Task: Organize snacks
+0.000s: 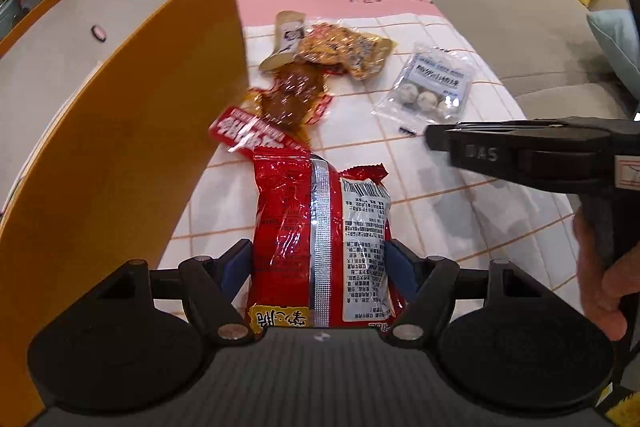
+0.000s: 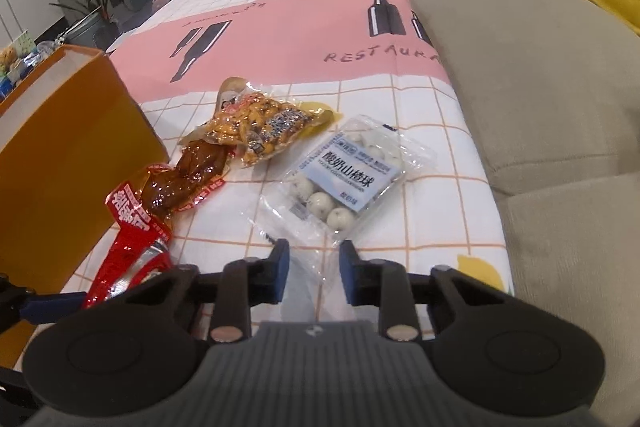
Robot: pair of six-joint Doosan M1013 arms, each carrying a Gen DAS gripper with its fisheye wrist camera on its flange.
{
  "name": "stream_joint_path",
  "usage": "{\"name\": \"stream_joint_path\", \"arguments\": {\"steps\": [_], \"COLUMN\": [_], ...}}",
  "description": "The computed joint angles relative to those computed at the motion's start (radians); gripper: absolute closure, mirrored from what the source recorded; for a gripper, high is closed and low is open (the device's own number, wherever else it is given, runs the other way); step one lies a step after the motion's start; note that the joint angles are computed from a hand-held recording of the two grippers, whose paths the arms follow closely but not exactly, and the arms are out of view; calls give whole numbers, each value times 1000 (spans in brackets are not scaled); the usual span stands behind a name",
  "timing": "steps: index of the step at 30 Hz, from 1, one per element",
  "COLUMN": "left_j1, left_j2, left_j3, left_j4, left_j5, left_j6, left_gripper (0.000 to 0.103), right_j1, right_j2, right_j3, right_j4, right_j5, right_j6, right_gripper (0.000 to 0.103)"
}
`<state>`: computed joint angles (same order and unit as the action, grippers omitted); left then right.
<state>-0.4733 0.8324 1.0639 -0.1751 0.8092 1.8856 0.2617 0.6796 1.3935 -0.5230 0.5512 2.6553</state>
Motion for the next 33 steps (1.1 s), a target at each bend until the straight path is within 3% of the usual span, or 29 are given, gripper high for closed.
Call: {"name": "stream_joint_path", "arguments": {"steps": [4,7,22,29,32,33], "left_j1": [8,12,42,52,52,52], "left_j2": [-2,-12,-53,-61,-63,-63], "left_j3": [3,16,68,82,84,84], "left_j4": [-9,-11,-15,-39,-41,-43], "left_j5": [13,7,10,24,25,26], "left_j6": [-16,-10,-13,0,5,6], "left_gripper": [20,20,20,20,20,20], "right_j1": [0,4,37,51,61,64], "right_j2": [-8,-14,-92,-105,-108,-111], "right_j3": [12,16,66,68,63,62], "right_j4": [2,9,387,505,442,422], "right_j5": [-9,-2,97,203,235,239], "right_j6": [-16,-42,-536,-679,-621,-594], "right_gripper": [101,103,103,103,93,76]}}
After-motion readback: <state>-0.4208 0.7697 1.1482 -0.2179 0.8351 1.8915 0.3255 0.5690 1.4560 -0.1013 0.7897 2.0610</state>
